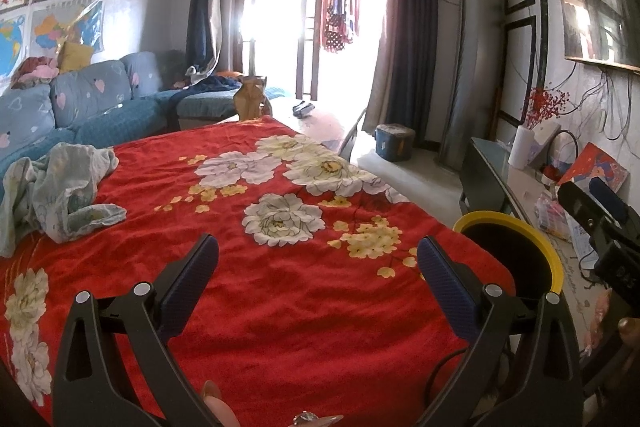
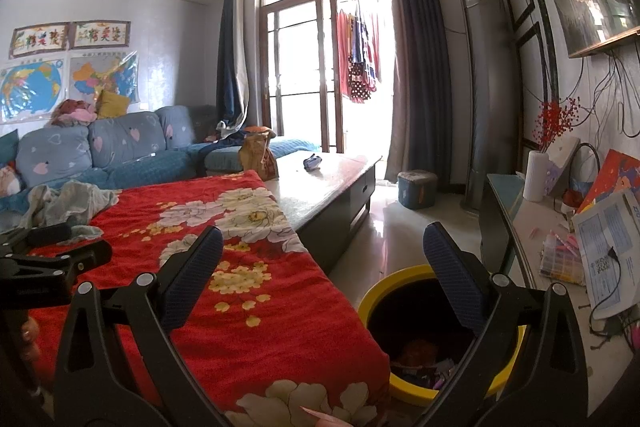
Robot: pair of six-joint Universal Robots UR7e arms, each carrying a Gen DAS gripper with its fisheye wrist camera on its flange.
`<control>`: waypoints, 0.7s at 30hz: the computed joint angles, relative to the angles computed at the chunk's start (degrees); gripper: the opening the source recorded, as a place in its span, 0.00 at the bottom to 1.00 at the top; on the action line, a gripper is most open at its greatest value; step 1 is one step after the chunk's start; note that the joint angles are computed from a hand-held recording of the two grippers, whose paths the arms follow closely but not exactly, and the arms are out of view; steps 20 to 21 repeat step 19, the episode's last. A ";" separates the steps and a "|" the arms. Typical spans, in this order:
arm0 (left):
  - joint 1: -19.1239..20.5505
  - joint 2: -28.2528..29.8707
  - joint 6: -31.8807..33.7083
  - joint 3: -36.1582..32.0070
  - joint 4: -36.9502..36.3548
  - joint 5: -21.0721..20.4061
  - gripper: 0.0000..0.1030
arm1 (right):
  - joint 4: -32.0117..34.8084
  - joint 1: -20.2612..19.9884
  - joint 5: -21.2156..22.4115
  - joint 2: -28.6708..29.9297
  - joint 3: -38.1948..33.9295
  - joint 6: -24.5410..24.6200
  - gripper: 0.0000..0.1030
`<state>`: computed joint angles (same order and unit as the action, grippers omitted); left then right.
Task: Collect trash
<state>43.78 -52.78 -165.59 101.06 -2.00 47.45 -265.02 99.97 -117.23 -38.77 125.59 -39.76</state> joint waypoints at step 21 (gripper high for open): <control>18.51 -12.57 -13.96 -10.29 20.66 -22.87 0.94 | 68.44 10.94 9.33 9.03 -30.40 16.28 0.90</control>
